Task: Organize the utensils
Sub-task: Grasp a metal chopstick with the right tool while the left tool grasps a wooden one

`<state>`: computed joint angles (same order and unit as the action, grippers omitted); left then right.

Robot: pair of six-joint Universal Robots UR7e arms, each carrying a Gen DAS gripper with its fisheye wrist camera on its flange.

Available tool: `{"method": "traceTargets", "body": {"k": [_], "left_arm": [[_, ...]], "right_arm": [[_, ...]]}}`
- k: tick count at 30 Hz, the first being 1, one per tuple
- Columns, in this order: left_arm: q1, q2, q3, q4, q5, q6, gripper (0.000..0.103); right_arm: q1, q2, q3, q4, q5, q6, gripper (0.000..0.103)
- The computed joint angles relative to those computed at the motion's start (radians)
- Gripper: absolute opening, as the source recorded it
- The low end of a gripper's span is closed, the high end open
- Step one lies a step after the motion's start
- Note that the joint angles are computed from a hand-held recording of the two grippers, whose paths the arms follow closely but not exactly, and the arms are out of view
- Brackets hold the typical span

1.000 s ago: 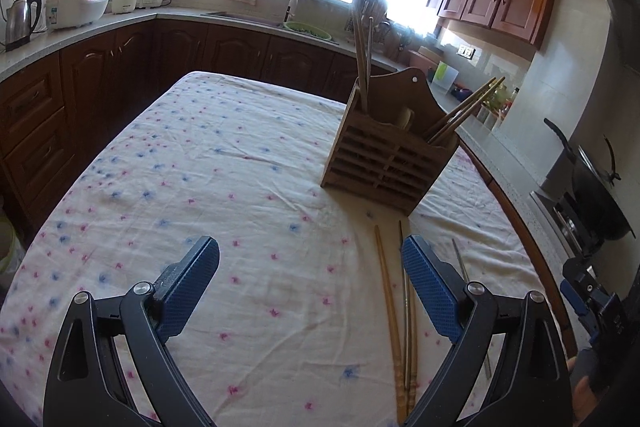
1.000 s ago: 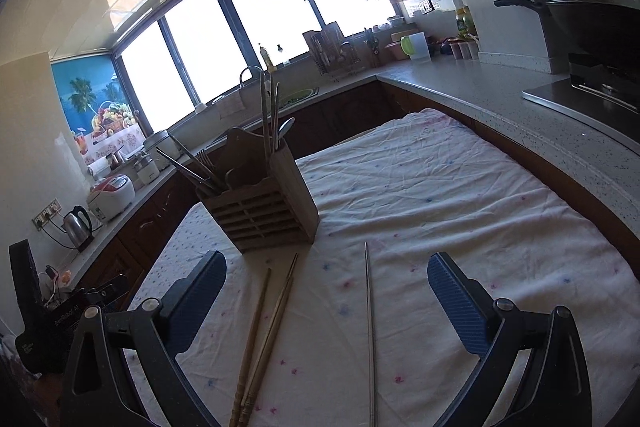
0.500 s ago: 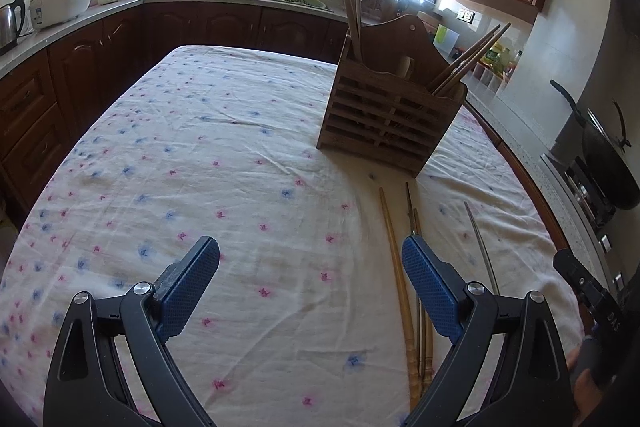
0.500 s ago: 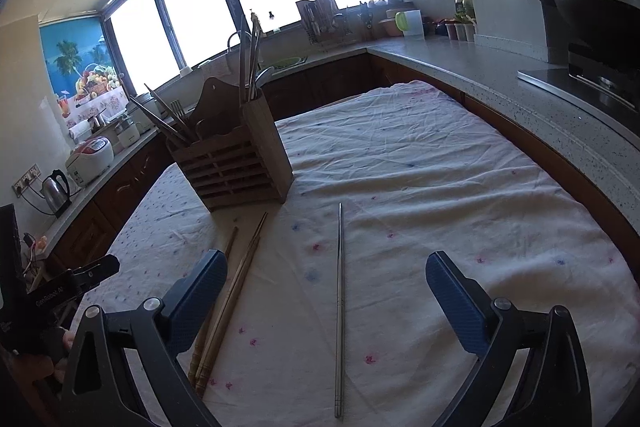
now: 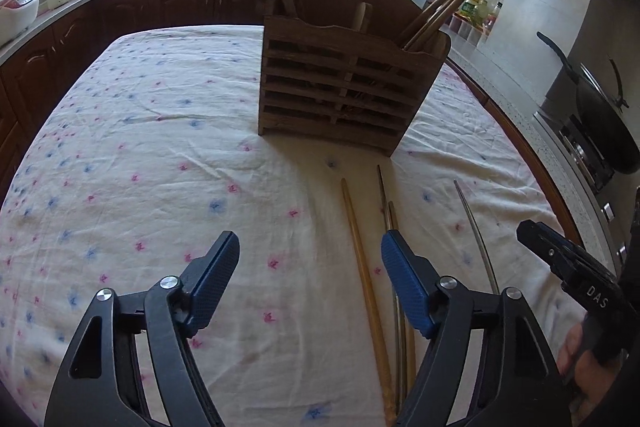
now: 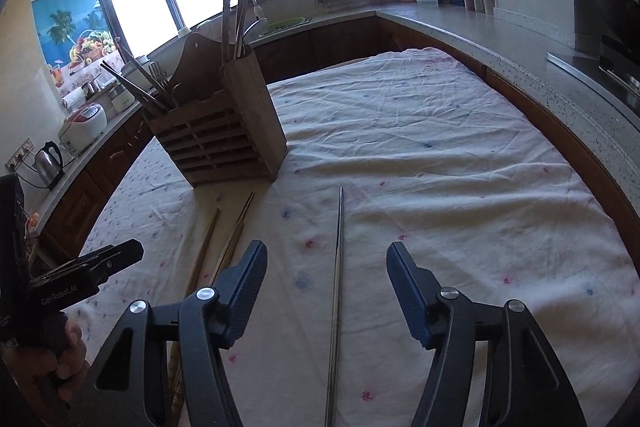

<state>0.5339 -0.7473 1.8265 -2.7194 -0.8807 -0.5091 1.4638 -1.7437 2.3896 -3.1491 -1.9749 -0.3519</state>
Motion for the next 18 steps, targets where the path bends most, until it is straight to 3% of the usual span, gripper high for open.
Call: {"method": "traceTargets", "body": {"k": [4,9,14,18], "left_arm": [[0.029,0.05,-0.075,0.042,-0.037,0.042,0.059],[0.056,0.098,-0.146,0.091,-0.059,0.075,0.054],[0.078,0.136,-0.204,0.136,-0.087,0.105,0.032],[0.077,0.157,-0.224,0.138,-0.078,0.144,0.032]], "right_arm": [[-0.009,0.049,-0.053,0.033,-0.006,-0.002,0.055],[-0.017,0.119,-0.119,0.074,-0.02,-0.004,0.042],[-0.015,0.2,-0.183,0.103,-0.068,-0.027,0.034],[-0.022,0.253,-0.224,0.121,-0.109,-0.035,0.023]]}}
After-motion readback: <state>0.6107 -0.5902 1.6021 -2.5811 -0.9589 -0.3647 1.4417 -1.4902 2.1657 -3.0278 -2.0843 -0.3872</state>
